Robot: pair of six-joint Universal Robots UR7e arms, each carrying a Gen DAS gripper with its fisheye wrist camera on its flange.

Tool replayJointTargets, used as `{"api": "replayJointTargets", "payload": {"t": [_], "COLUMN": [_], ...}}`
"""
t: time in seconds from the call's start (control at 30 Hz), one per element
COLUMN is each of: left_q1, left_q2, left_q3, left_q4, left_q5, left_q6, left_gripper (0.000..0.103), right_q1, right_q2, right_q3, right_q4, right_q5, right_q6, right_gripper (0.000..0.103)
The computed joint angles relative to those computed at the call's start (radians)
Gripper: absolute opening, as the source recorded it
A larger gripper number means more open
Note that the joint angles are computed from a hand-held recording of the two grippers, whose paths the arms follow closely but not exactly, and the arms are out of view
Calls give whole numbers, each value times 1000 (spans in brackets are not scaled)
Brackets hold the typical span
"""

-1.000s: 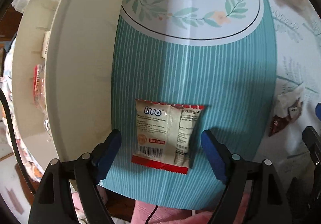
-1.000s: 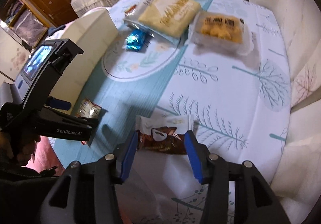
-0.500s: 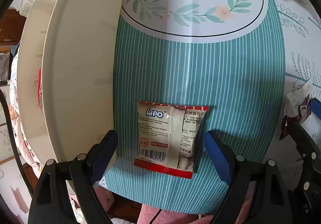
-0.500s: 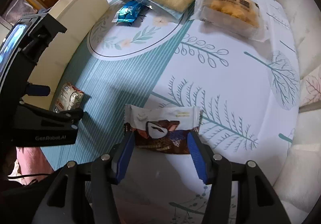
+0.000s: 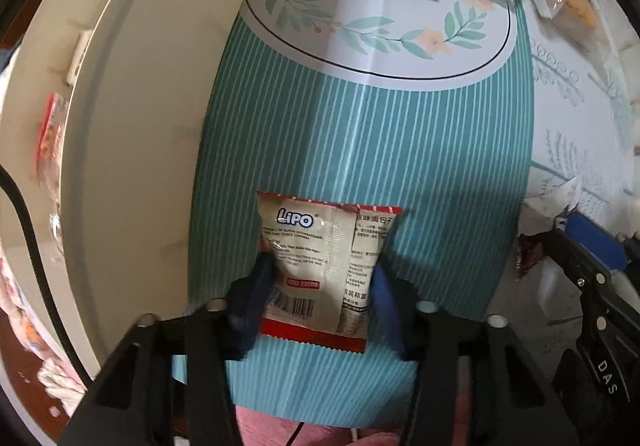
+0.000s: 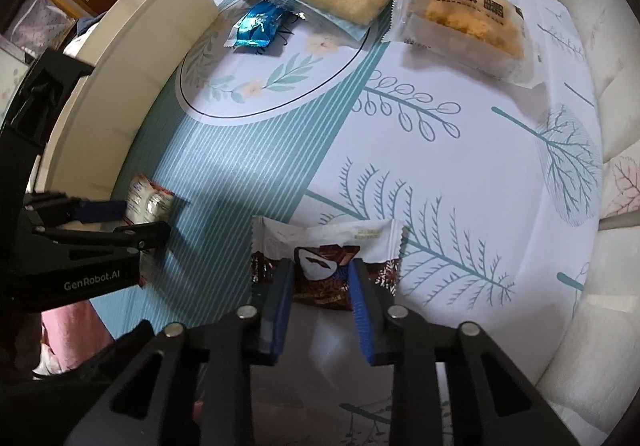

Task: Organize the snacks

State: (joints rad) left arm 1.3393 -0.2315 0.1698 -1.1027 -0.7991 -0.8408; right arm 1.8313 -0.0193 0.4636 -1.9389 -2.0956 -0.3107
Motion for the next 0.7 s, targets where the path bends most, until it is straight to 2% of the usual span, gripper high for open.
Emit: {"api": "replayJointTargets", "payload": {"t": [0.03, 0.07, 0.1, 0.27, 0.4, 0.53, 0.6, 0.63, 0.7], "left_q1": [0, -1, -1, 7, 8, -3, -14, -22, -36], "left_q2": [-27, -42, -58, -139, -197, -273, -309, -331, -367], "left_q3": [54, 85, 117, 254, 339, 451, 500, 527, 565], "left_q4": [-32, -51, -71, -163, -207, -291, -332, -349, -377], "left_q5": [-1, -1, -3, -65, -126, -157, -158, -159, -160], "left_q6": [1, 3, 3, -7, -15, 26, 48, 60, 85], "left_gripper": [45, 45, 45, 44, 44, 44, 44, 44, 44], "right_q1": [-4, -6, -10, -23, -30, -33, -31, -28, -22], "right_q2": [-6, -7, -12, -21, -43, -59, -83, -71, -55], "right_q3": [-2, -8, -9, -8, 21, 31, 63, 45, 23], "right_q4": [13, 25, 37, 79, 75, 57, 39, 39, 50], "right_q5": [12, 25, 38, 36, 56, 82, 70, 58, 37], "right_q6": [15, 27, 41, 117, 148, 194, 190, 186, 193], "right_gripper": [17, 5, 0, 0, 0, 1, 3, 8, 25]}}
